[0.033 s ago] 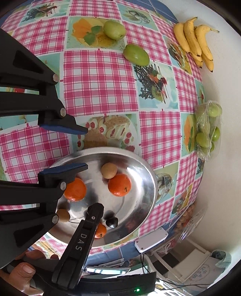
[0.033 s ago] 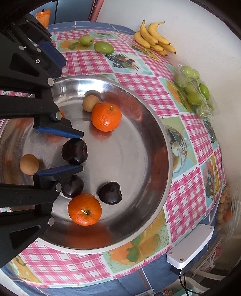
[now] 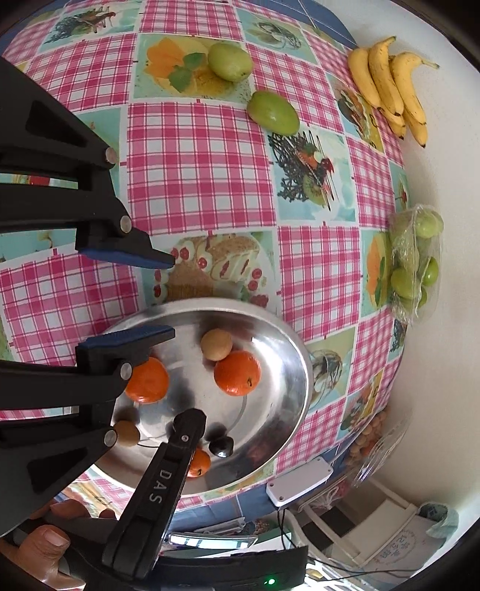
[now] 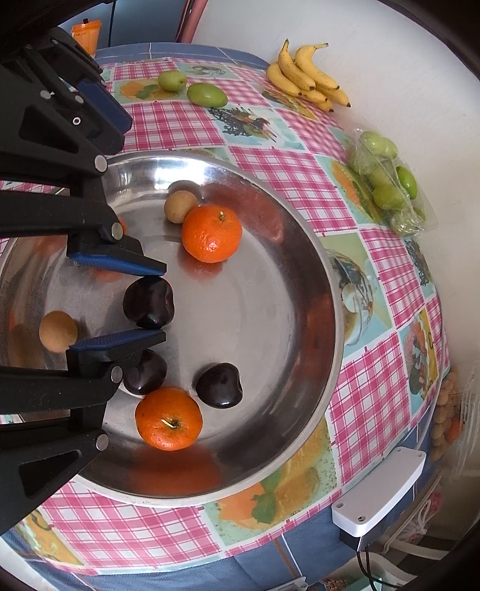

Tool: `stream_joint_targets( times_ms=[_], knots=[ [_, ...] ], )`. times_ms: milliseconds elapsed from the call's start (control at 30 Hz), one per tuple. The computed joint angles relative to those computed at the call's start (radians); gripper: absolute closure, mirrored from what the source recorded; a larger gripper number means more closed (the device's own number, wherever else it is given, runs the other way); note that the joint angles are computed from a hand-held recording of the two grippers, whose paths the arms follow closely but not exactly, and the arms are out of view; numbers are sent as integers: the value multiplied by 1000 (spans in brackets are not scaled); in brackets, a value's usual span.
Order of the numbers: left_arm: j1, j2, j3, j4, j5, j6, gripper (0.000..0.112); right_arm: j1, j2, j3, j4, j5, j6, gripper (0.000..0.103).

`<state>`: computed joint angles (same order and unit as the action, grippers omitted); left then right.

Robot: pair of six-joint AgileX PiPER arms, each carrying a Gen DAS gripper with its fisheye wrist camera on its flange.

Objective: Organize fruits
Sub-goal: 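Open the left tool to drop the tangerine while the right tool releases the plum into the bowl, then move both tools back from the bowl toward the green apples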

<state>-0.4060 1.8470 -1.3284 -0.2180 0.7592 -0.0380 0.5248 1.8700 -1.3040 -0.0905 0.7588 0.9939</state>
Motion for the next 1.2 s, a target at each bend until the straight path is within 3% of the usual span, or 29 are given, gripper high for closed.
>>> stream_joint_targets(
  times_ms=[233, 367, 433, 600, 767, 867, 1200],
  knots=[
    [37, 2, 0, 11, 6, -32, 80, 3, -1, -12, -22, 11, 17, 70],
    [61, 10, -4, 13, 17, -50, 80, 4, -10, -11, -33, 8, 23, 48],
    [72, 13, -4, 16, 20, -62, 79, 9, -13, -15, -43, 14, 28, 47],
    [97, 20, -6, 52, 27, -123, 58, 24, -24, -27, -81, 24, 50, 37],
    [119, 24, -2, 97, 29, -181, 49, 37, -27, -43, -112, 34, 65, 21],
    [128, 33, -2, 126, 30, -221, 38, 45, -16, -57, -124, 48, 66, 14],
    [147, 42, 12, 200, 23, -298, 30, 81, 25, -123, -146, 87, 42, 1]
  ],
)
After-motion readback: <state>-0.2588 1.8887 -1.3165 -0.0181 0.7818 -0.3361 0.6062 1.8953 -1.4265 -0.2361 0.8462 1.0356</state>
